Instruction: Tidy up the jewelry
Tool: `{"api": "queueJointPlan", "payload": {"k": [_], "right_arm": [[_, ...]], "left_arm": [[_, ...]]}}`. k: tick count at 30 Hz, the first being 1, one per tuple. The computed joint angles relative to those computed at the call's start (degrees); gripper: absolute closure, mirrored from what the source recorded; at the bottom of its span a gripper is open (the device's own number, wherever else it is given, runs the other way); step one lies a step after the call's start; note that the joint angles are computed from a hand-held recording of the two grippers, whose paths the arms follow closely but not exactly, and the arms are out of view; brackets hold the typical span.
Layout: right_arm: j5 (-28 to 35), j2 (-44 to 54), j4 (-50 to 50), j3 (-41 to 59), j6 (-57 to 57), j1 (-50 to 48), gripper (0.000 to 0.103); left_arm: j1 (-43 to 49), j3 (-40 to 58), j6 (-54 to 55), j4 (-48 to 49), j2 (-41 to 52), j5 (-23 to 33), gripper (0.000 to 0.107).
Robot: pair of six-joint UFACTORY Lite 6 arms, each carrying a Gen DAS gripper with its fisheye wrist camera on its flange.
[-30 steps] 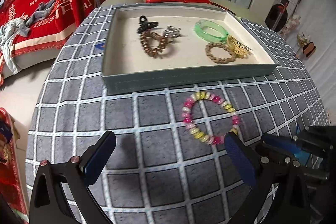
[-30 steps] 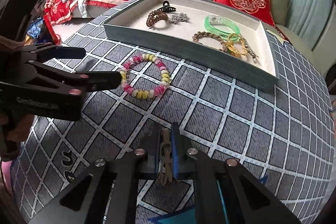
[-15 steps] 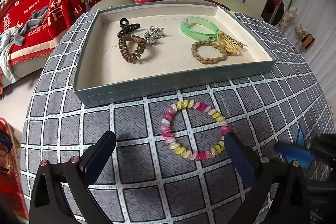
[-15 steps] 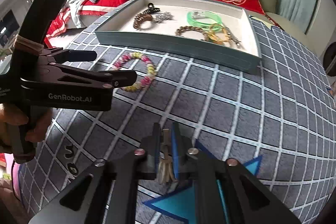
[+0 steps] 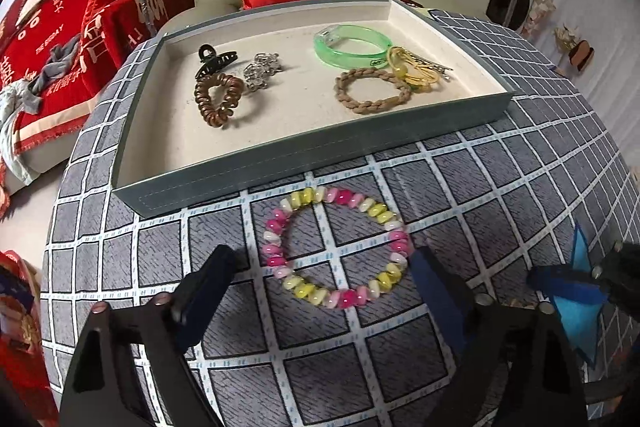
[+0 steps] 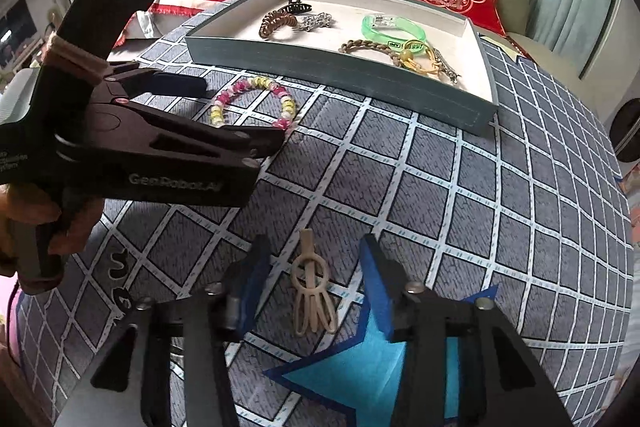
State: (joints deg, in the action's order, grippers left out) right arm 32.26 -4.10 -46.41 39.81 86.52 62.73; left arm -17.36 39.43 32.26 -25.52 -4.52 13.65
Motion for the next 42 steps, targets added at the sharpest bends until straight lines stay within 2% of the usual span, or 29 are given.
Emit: {"api": "queueJointPlan", "payload": {"k": [2, 4, 5, 6, 8, 9, 13, 18, 19, 21, 22, 32, 34, 36, 38, 39, 40, 41, 42], "right_arm": [[0.79, 0.92, 0.98, 1.2, -0.56, 0.69, 0.072], [1.38, 1.79, 1.73, 2.29, -0.83, 1.48, 0.083], [1.67, 2.14, 2.0, 2.67, -0.68, 1.77, 0.083], [2.27, 2.62, 2.11, 3.14, -0.44, 1.99, 0.083], [3.49, 3.2, 2.22, 3.78, 0.72, 2.85, 0.083], [4.0, 3.33, 2.37, 4.01, 1.15, 3.21, 0.083], [5.57, 2.35, 2.71, 3.31, 4.59, 4.14, 0.083], [6.2, -1.44, 2.56, 1.06, 8.52, 4.61, 0.083], [6.39, -2.46, 2.58, 0.61, 9.11, 4.72, 0.083], [7.14, -3.52, 2.49, 0.35, 10.03, 4.94, 0.083], [7.68, -4.23, 2.53, 0.21, 10.51, 5.13, 0.083], [9.42, -8.13, 2.65, -1.02, 14.21, 6.56, 0.083], [9.48, -8.51, 2.56, -1.25, 14.77, 6.97, 0.083], [9.1, -8.48, 2.36, -1.43, 15.31, 7.03, 0.083], [8.74, -8.8, 2.08, -1.78, 16.11, 7.22, 0.083], [8.59, -9.12, 1.88, -2.1, 16.55, 7.34, 0.083], [8.4, -9.56, 1.62, -2.49, 17.09, 7.48, 0.083], [8.35, -9.86, 1.43, -2.75, 17.56, 7.68, 0.083], [8.29, -10.2, 1.21, -3.03, 18.01, 7.89, 0.083]], "left_arm": [[-0.15, -0.19, 1.65, -1.47, -0.72, 0.22, 0.02], [-0.11, -0.65, 4.46, -3.68, -1.61, 0.4, 0.04], [-0.06, -1.08, 6.8, -5.4, -2.32, 0.62, 0.047], [-0.07, -1.48, 8.39, -6.56, -2.85, 0.73, 0.059], [0.9, -1.86, 13.2, -10.25, -3.66, 2.31, 0.062], [1.39, -2.17, 15.78, -12.63, -3.89, 2.92, 0.072], [4.11, -4.41, 22.9, -17.81, -7.69, 5.37, 0.072], [7.5, -5.47, 26.89, -20.3, -11.84, 9.47, 0.076], [8.43, -5.36, 28.09, -21.13, -12.34, 10.75, 0.086], [9.9, -5.31, 29.1, -21.41, -13.39, 12.38, 0.087], [11.08, -5.49, 30.07, -21.93, -14.28, 13.58, 0.092], [19.06, -5.91, 34.53, -23.9, -16.38, 20.24, 0.092], [18.97, -5.96, 33.02, -22.69, -16.13, 19.34, 0.091], [17.73, -5.94, 28.35, -19.64, -15.19, 15.7, 0.091], [17.12, -5.07, 24.03, -16.49, -12.87, 13.46, 0.089], [17.11, -4.75, 22.82, -15.69, -11.8, 12.64, 0.068], [17.26, -4.04, 20.78, -14.35, -10.42, 12.31, 0.011], [18.32, -3.72, 20.32, -14.77, -9.48, 12.13, 0.004], [19.52, -4.91, 22.25, -17.45, -10.94, 10.86, 0.004]]}}
